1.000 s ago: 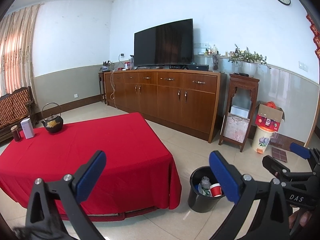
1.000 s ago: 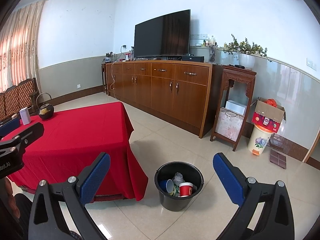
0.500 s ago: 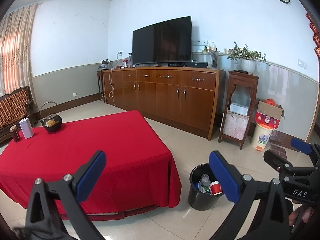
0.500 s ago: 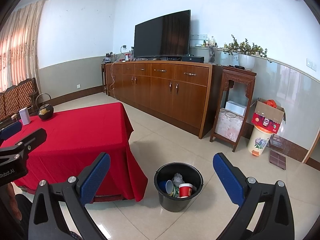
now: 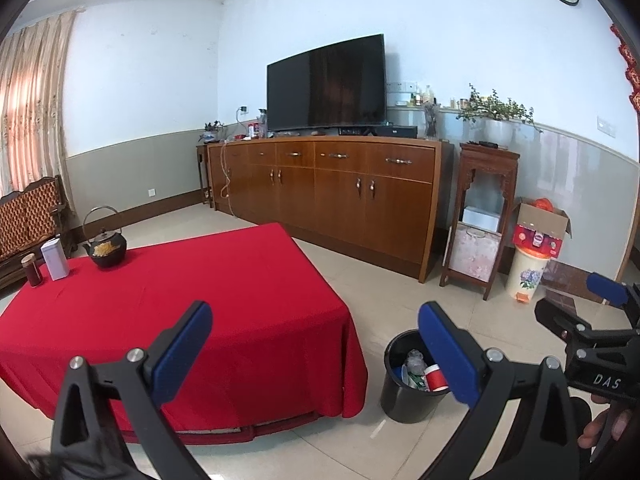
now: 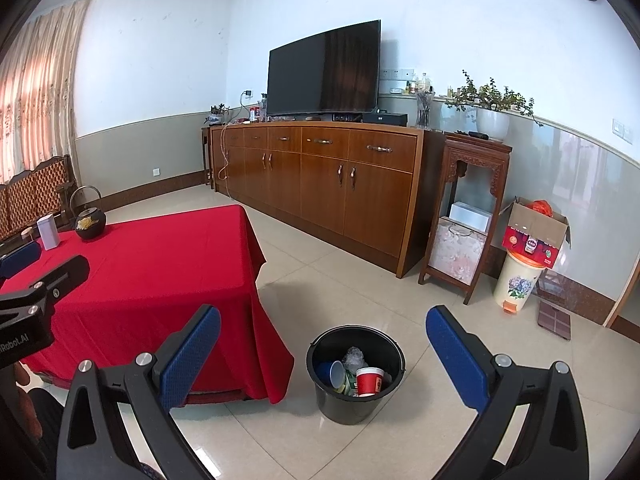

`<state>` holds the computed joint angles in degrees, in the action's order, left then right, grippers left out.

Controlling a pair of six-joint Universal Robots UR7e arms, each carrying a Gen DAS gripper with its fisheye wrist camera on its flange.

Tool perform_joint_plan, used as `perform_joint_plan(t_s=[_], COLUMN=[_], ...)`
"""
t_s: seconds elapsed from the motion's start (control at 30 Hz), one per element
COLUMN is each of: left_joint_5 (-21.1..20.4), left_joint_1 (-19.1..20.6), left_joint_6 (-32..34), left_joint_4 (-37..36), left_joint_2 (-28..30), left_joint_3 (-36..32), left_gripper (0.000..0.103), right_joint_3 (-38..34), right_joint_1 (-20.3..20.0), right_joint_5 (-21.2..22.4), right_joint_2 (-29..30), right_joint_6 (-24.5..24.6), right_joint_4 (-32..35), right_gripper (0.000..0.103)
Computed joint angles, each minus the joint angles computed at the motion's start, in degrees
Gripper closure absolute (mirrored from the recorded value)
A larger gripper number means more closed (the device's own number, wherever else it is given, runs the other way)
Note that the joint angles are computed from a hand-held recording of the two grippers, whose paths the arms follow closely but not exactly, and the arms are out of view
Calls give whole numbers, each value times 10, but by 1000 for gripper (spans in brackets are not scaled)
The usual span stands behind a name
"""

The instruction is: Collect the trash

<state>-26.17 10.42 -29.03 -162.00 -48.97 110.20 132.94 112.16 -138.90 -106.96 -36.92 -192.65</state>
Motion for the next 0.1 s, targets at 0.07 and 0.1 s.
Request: perform_joint_plan(t_s=[0.07,0.1], left_joint_5=[-4,-4], left_joint_1=[0,0], left_joint_6=[-5,-7], left_joint_4=[4,3], left_joint_2=[-1,-1], left_joint_3=[0,1], left_gripper=[0,0], right_joint_3=[-1,-1], right_joint_1=[-1,-1], right_joint_5=[1,1], right_joint_2=[0,-1], right_joint_6=[0,1], right_joint_4=[2,2], right_gripper=[0,0])
